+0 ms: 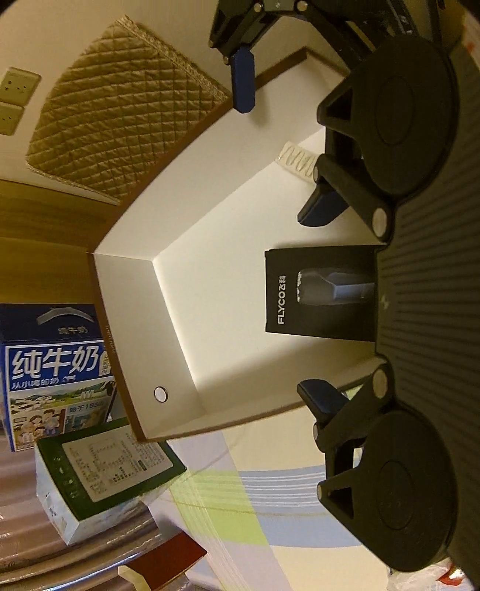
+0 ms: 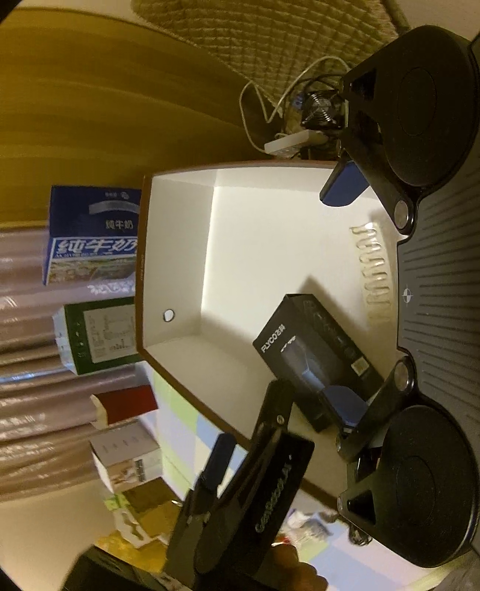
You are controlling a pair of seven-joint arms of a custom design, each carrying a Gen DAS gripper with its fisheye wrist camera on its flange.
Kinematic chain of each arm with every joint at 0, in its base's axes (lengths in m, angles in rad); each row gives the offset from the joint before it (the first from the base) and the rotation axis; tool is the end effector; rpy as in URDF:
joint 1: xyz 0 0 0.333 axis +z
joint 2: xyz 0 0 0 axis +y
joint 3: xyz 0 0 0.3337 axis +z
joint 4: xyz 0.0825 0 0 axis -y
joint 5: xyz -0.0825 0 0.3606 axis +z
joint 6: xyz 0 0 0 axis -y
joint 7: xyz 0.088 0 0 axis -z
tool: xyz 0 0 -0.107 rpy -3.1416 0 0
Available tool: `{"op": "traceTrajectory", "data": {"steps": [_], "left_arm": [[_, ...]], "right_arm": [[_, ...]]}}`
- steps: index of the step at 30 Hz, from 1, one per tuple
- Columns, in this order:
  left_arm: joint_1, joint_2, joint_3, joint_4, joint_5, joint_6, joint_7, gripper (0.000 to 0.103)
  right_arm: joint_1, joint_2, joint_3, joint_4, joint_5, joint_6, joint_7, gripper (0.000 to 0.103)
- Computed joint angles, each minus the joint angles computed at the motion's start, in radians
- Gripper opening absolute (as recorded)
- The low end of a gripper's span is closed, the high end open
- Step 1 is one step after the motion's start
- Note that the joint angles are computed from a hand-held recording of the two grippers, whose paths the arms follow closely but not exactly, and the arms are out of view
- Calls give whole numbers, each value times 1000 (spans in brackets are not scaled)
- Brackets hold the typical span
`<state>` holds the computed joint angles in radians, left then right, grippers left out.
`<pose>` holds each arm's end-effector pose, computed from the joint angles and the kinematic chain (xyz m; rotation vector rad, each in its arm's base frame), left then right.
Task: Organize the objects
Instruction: 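Carry both items into the open cardboard box and open both tools, then withdraw both tools from the box back toward the remaining items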
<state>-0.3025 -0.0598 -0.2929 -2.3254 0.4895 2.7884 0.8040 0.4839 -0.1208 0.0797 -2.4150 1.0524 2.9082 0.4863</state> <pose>0.4165 -0.3101 0.4490 -1.6669 2.1451 -0.6556 0.4335 0.2123 0.4379 -2.1775 1.0286 -0.2598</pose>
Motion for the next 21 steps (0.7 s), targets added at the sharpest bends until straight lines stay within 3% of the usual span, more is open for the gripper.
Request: {"op": "traceTrajectory", "data": {"steps": [11,21], "left_arm": [[9,-179,-17,-153,-133,50,59,89],[2,-341,-15,-290,-264,65,130,90]], "right_arm": [[56,-103,-16,-83,-9,60,138,101],[127,-171,-28,-158,-136,136,348,101]]}}
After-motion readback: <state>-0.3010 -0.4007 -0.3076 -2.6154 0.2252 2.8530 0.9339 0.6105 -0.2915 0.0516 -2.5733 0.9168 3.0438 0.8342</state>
